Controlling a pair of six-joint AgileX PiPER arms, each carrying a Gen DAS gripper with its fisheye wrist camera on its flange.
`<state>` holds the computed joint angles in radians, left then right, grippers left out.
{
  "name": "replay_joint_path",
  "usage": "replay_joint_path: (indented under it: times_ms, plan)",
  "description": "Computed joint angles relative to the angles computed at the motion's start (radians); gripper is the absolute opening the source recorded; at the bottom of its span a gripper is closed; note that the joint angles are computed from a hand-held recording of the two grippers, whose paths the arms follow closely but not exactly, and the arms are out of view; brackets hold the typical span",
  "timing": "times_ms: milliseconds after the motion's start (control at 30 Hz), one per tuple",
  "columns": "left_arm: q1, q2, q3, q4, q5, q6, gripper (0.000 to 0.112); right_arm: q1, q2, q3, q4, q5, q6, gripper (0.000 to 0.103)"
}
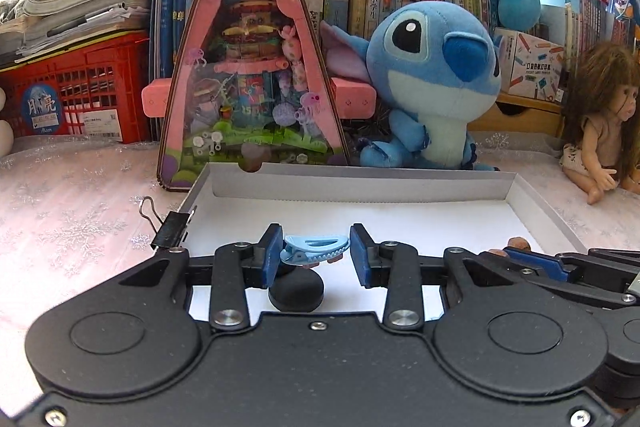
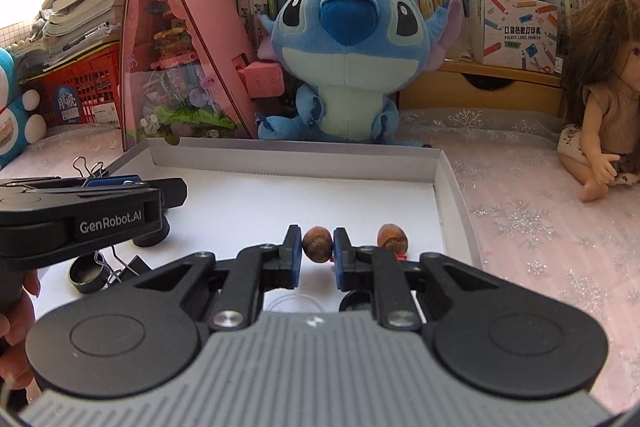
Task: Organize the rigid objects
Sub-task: 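Open the left gripper to drop the blue clip while the right gripper releases the acorn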
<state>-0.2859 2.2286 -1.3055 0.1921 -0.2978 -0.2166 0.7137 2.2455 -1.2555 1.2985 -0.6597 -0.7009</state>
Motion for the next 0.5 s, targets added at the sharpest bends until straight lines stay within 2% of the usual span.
replay_joint_path:
  times_ms: [400, 500]
  plan:
    - [0.002, 0.028, -0.052, 0.123, 0.066, -0.110, 0.035, -0.014, 0.002, -0.005, -0.013, 0.035, 0.011, 0.020]
    - [-0.005, 0.029, -0.060, 0.072, 0.085, -0.051, 0.035, -0.017, 0.004, -0.015, 0.011, 0.043, -0.015, 0.020]
